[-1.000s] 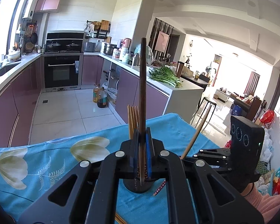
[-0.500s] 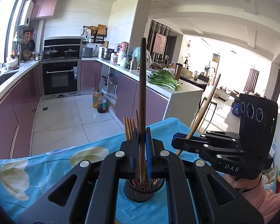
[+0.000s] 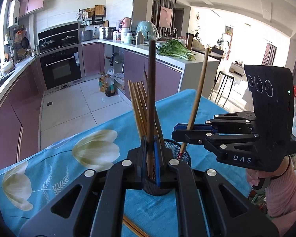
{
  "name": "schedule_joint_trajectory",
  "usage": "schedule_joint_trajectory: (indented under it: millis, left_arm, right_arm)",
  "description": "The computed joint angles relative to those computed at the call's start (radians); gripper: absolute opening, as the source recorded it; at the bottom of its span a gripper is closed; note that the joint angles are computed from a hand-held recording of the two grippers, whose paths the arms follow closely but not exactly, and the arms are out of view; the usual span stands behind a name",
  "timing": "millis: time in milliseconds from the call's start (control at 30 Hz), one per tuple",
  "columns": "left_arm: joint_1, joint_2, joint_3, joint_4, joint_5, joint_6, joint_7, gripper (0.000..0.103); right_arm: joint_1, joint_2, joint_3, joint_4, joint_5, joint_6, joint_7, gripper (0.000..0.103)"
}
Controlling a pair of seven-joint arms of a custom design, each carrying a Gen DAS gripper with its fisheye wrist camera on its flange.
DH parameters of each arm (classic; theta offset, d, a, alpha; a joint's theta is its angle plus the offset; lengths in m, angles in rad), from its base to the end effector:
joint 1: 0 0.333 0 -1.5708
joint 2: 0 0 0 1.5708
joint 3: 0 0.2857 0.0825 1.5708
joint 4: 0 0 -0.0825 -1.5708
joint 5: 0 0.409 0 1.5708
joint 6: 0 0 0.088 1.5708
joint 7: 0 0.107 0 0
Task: Organize utensils
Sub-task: 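Lower the chopsticks into the cup and open both tools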
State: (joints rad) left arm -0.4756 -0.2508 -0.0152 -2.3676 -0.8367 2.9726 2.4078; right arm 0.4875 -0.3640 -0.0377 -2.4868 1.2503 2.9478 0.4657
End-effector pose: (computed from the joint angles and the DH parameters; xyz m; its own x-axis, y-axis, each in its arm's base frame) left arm 0.4897 -0.2041 0.4654 -0.5584 -0.8269 0.0669 -0.5352 0.2975 -0.7906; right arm 0.4611 0.1531 0.4379 0.4852 -0.8434 -0.2310 -0.5963 -0.1259 -0.7929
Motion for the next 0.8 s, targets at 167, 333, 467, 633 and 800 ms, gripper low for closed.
schedule_joint_trajectory:
  millis: [167, 333, 467, 633, 800]
  left_arm:
    - [0.049, 0.027, -0.027, 0.027, 0.088, -0.064, -0.080, 0.007]
    - [0.089, 0.062, -0.051, 0.065, 0.109, -0.119, -0.116, 0.008]
    - [0.114, 0.080, -0.067, 0.090, 0.094, -0.146, -0.121, 0.007]
    - [0.146, 0.109, -0.091, 0.120, 0.084, -0.160, -0.147, 0.008]
    - [0.162, 0.114, -0.103, 0.117, 0.051, -0.161, -0.142, 0.011]
  right_arm:
    - [-0.025, 0.031, 0.013, 0.013, -0.072, -0.028, 0.079, 0.006]
    - [-0.036, 0.056, 0.016, 0.025, -0.102, -0.042, 0.118, 0.006]
    - [-0.039, 0.063, 0.017, 0.032, -0.105, -0.044, 0.134, 0.006]
    - [-0.041, 0.070, 0.021, 0.036, -0.107, -0.037, 0.157, 0.008]
    - [-0.037, 0.065, 0.021, 0.032, -0.083, -0.014, 0.156, 0.010]
